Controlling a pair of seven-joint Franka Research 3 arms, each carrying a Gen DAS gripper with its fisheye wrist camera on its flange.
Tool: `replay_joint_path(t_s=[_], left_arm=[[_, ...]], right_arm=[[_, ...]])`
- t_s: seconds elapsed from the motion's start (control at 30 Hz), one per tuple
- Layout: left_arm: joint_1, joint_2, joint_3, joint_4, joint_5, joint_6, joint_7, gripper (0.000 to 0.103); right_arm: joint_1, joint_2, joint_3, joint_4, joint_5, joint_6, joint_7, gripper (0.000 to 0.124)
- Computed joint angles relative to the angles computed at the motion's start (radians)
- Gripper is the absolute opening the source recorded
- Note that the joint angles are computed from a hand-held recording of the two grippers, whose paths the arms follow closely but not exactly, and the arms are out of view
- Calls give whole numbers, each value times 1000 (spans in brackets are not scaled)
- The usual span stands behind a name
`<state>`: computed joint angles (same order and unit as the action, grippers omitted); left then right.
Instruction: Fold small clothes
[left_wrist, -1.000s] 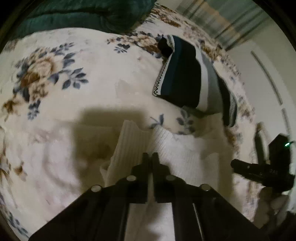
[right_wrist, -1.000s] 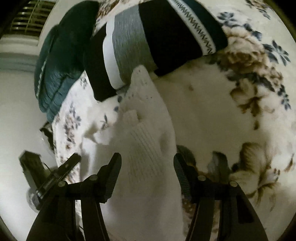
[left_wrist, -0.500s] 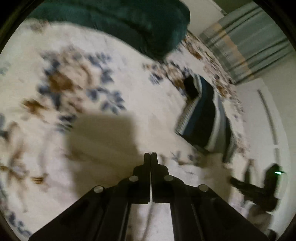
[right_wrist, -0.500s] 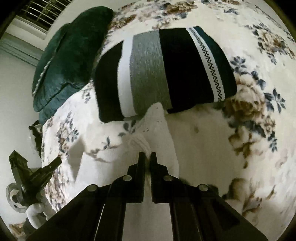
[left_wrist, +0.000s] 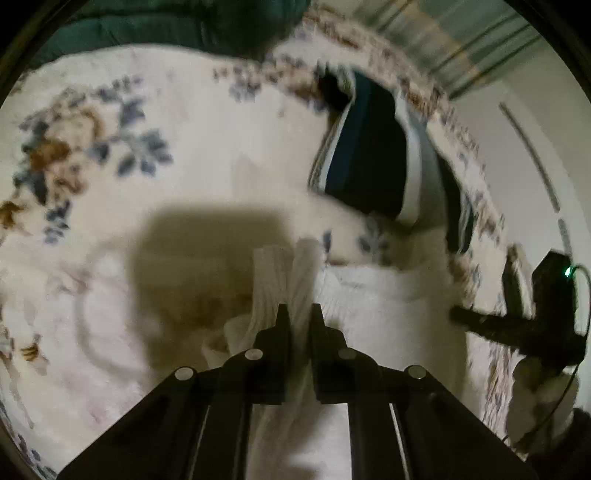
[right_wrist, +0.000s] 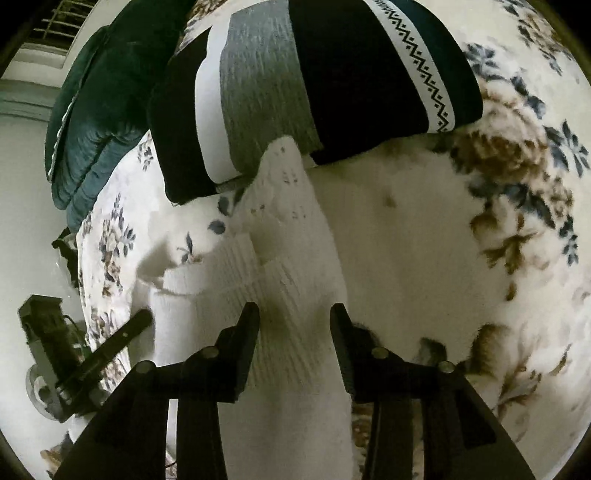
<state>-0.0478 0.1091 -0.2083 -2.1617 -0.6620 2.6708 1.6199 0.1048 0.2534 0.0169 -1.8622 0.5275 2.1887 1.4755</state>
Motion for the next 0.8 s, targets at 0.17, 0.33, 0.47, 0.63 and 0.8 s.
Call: replay_joint_path(t_s=[0.17,0.33,0.47,0.63,0.8], left_arm=[[-5,-84,24,-59,-75,76,-16,7],[13,9,44,-1,-58,29,-61,7],[63,118,15,55,-64,-21,-82,7],[119,105,-39,48,-165,-65,15,14],[130,3,-13,-10,-340,-125,130,33]], right_arm=[[18,-83,1,-66,-12,116,-27,5],[36,-69,-2,-23,-61,139,22,4],[50,20,-8,60,-141,116,82,4],[48,113,-2,136,-198,33,77,5],[-44,82,28,127,28,-88,-15,44]])
